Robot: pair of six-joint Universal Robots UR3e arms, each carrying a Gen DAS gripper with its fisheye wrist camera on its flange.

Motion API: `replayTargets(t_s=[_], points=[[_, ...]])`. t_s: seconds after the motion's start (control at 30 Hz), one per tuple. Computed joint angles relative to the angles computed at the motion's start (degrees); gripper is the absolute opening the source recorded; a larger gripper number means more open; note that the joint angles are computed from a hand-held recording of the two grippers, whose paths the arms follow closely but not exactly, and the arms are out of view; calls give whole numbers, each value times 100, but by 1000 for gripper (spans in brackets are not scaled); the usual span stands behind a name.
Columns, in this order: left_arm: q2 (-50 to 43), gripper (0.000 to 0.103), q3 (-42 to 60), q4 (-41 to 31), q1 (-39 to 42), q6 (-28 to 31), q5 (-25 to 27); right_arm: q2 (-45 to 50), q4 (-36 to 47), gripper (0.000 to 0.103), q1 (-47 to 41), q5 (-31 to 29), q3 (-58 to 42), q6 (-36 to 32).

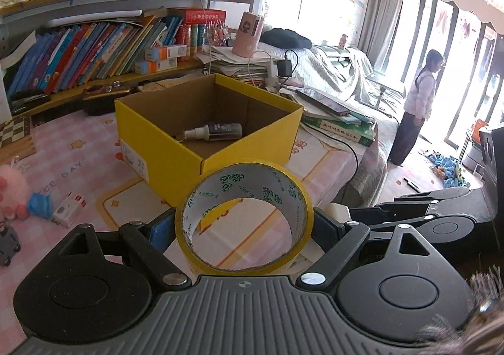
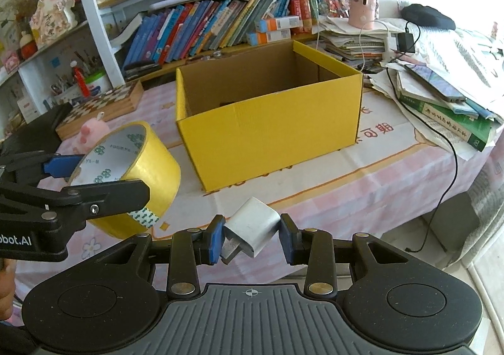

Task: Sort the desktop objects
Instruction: 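Carry the tape roll and charger with both tools up toward the yellow box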

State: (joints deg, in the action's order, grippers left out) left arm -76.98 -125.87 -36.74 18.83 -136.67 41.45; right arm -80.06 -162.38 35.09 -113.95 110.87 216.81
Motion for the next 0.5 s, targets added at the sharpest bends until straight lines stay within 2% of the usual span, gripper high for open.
replayTargets(t_s=[0.5], points=[[-1526, 86, 976, 1956, -1319, -1877, 918, -376, -655, 36, -1356, 1200, 575, -1228]])
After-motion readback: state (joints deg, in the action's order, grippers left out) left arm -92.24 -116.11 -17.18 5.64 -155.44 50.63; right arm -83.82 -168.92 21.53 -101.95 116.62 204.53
